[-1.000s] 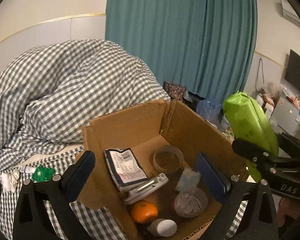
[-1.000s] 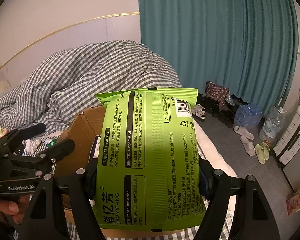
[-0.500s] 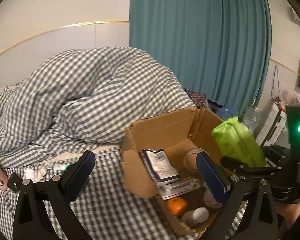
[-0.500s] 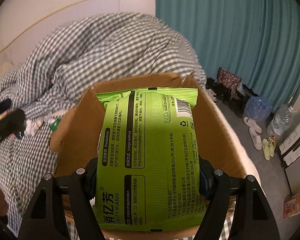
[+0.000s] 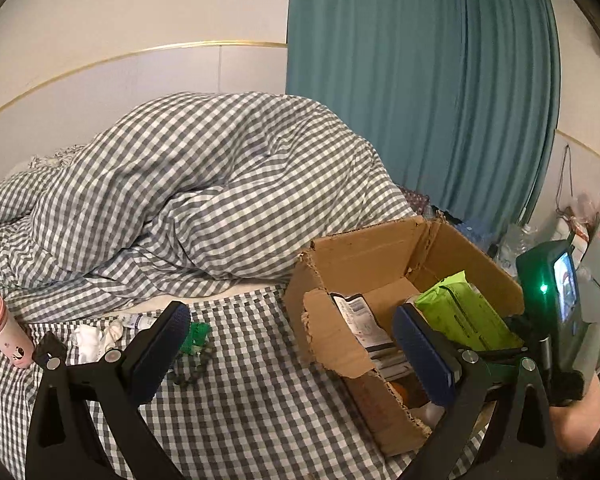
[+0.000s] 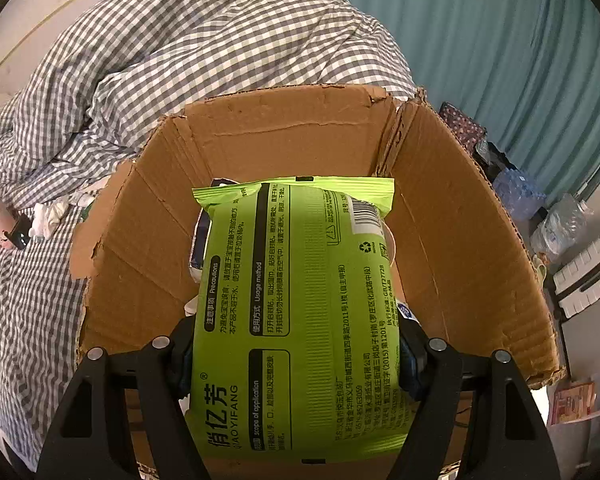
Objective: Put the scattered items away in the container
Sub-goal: 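Open the right gripper to drop the green wipes pack into the box, then move both grippers back toward the remaining items on the bed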
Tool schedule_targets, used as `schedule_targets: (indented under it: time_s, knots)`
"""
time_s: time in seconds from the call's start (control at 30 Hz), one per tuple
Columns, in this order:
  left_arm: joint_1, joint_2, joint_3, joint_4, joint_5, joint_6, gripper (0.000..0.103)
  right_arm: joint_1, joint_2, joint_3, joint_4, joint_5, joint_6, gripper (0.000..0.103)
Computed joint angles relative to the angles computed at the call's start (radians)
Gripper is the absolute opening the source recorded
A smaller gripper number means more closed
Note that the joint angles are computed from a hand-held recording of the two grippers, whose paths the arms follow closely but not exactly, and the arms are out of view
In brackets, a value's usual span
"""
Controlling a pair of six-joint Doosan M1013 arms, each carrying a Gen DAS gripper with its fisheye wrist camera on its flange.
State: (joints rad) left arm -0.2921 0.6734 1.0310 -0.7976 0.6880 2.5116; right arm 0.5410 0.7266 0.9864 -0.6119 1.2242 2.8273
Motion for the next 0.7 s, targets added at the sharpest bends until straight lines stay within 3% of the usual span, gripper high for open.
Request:
schedule_targets:
  time_s: [0.1, 0.17, 0.2, 0.43, 0.7]
  knots:
    - [0.002, -0.006, 0.007, -0.005, -0.007, 0.011, 0.103, 0.013, -0.004, 0.001, -0.071, 0.005, 0.044, 0.078]
    - [0.004, -0.010, 0.013, -0.012, -0.012, 0.020, 0.103, 0.028, -0.006, -0.005, -0.150, 0.033, 0.076, 0.090]
    - [0.005, -0.012, 0.015, -0.015, -0.014, 0.022, 0.103, 0.038, -0.008, -0.010, -0.202, 0.049, 0.095, 0.092]
    - [0.025, -0.034, 0.037, -0.066, -0.029, 0.052, 0.103, 0.081, -0.028, -0.026, -0.409, 0.048, 0.161, 0.097]
    - [0.064, -0.061, 0.060, -0.110, -0.051, 0.081, 0.103, 0.134, 0.006, -0.103, -0.593, 0.059, 0.176, 0.103]
